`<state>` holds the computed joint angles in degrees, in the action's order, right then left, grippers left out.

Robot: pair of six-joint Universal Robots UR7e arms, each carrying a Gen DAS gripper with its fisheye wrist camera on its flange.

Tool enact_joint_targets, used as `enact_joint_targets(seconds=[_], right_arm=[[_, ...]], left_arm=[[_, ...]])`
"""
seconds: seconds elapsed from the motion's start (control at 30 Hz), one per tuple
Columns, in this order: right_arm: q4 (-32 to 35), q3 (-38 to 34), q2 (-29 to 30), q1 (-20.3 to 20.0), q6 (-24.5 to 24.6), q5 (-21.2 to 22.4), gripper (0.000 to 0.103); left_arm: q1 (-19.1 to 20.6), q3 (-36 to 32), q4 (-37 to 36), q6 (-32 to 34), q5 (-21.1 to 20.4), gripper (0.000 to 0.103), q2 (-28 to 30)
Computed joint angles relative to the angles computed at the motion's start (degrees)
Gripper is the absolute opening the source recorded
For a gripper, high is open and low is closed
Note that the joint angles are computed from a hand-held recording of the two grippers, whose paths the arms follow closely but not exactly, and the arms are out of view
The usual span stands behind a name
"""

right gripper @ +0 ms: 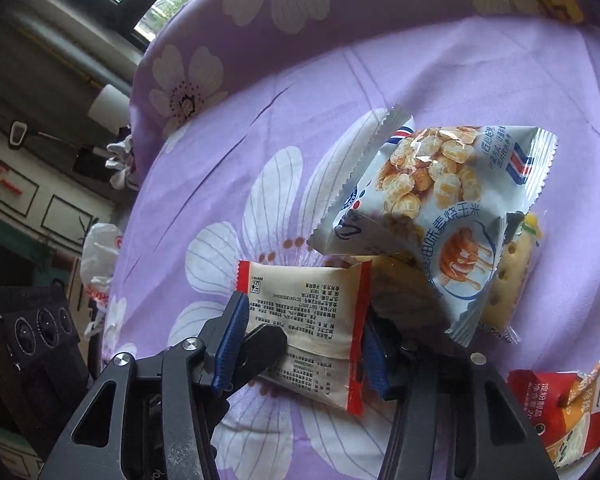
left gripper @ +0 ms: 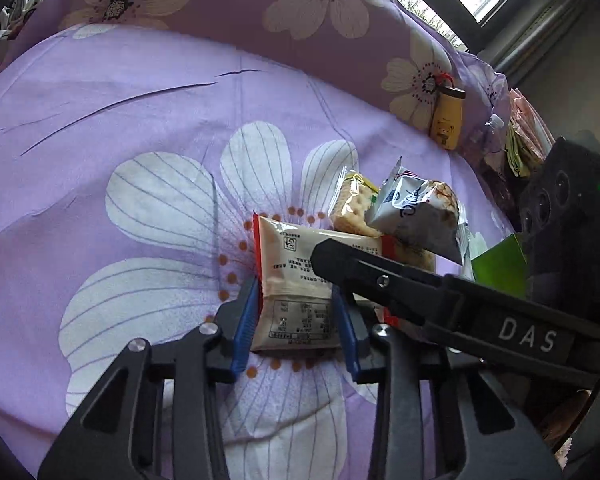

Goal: Organize snacks
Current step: 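Grasp the white packet with red edges with the right gripper, then lift the white packet and carry it over the green box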

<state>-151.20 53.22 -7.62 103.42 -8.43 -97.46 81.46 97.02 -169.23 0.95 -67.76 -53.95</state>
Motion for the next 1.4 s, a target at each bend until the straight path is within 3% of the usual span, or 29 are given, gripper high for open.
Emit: enact_joint_targets(seconds=[0.2,0.4,0.63,1.0,1.4], right_arm=[[-0.92,3.09,-1.85,0.08,-0.54,1.19,0.050],[-6.10,12.52,-7.21,0.80,-2.28,3.88,0.050],[-12.59,23.36,-14.48,1.57,-3.01,5.18,0.050],[-20.26,33.94,-22.79,1.75,-3.60,4.04,0.050],[-28.50,43.02,-30.47,-0.92,-4.66,3.35,0.050]], left_arm=[[-1.78,3.07,-1.62,-2.75,2.48,0.035,-1.68],[-6.50,10.06,-6.34,-2.66,9.03,0.035,-5.38],[-12.09,16.12,-9.19,-3.65,12.88,0.035,-9.08],[-18.10,18.85,-11.28,-3.93,13.24,0.035,-9.33],[-22.54,17.66,-13.52,-3.79,11.03,0.036,-4.62]])
